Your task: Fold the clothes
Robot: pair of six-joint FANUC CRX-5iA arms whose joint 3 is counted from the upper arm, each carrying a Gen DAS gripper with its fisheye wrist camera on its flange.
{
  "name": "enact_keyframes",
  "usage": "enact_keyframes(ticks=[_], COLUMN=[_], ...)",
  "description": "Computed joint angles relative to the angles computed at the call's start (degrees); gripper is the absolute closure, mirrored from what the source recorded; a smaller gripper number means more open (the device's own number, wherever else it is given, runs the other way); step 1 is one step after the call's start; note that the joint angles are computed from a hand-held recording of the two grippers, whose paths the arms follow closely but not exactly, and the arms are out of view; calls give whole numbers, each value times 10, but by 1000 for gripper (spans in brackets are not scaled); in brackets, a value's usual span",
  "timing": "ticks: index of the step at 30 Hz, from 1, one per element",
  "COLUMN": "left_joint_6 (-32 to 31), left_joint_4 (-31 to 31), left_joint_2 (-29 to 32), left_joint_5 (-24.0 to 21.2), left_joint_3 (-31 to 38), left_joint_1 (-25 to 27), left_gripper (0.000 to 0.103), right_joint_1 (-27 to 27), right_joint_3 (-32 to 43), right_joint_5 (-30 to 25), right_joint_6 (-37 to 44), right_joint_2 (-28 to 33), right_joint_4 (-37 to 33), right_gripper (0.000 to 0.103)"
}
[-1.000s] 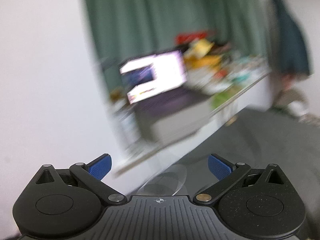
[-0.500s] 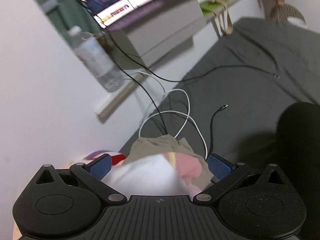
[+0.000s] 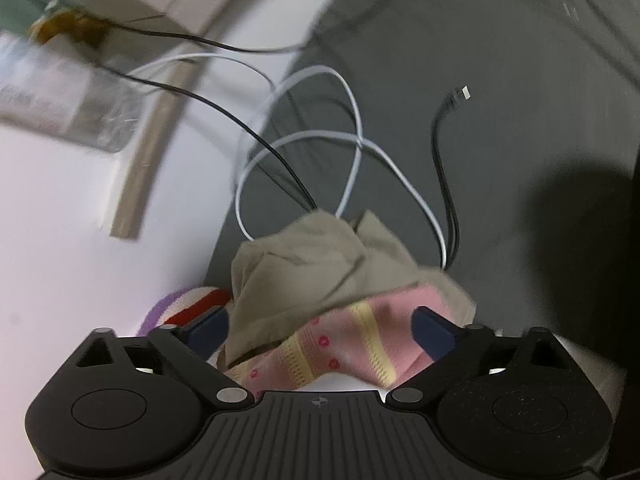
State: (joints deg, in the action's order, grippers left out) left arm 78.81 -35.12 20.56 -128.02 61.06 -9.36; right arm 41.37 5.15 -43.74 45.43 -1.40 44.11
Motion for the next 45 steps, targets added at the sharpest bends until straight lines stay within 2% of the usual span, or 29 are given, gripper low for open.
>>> enact_keyframes(ticks=[2, 3, 4, 6, 9, 10, 11, 12, 15, 20, 22, 27, 33, 36, 43, 44, 45], left_joint_6=[-8, -7, -6, -2, -11, -11, -1, 8, 52, 115, 159, 187, 241, 278, 288, 292, 300], left_joint_4=[-4, -4, -4, 7, 35, 40, 41, 42, 50, 32, 29, -15, -34, -9, 17, 37, 73], left_joint_2=[2, 3, 3, 2, -13, -17, -24, -30, -53, -89, -111, -117, -140, -167, -204, -210, -226], left_joint_5=[-4, -7, -10, -22, -14, -10, -1, 7, 45, 109, 164, 207, 264, 313, 392, 413, 464], left_joint_3=[-4, -7, -9, -24, -65, -74, -84, -93, -113, -136, -151, -117, -93, -106, -100, -103, -123], left_joint_1=[3, 7, 10, 18, 25, 25, 24, 23, 26, 11, 2, -28, -42, -36, -63, -58, -47], left_gripper=[6, 13, 30, 48, 55, 65, 70, 81, 99, 100, 100, 100, 100, 100, 100, 100, 103], right_joint_1=[4, 5, 6, 7, 8, 9, 10, 10, 10, 9, 8, 5, 3, 1, 3, 4, 5], right_joint_3=[2, 1, 1, 4, 10, 11, 10, 8, 10, 5, 3, 2, -7, -7, -16, -17, -18], right_joint_5=[-7, -7, -8, -11, -20, -22, -24, -25, -29, -26, -25, -21, -10, -5, 1, 3, 5], right_joint_6=[9, 10, 10, 17, 33, 37, 39, 40, 41, 40, 35, 30, 16, 10, -2, -4, -5], right_joint_2=[4, 5, 7, 10, 14, 14, 14, 13, 14, 9, 8, 4, -5, -7, -16, -18, -19], right_joint_4=[0, 3, 5, -1, -16, -18, -16, -15, -16, -10, -8, -11, 8, 8, 23, 25, 27], right_gripper=[0, 0, 0, 0, 0, 0, 0, 0, 0, 0, 0, 0, 0, 0, 0, 0, 0])
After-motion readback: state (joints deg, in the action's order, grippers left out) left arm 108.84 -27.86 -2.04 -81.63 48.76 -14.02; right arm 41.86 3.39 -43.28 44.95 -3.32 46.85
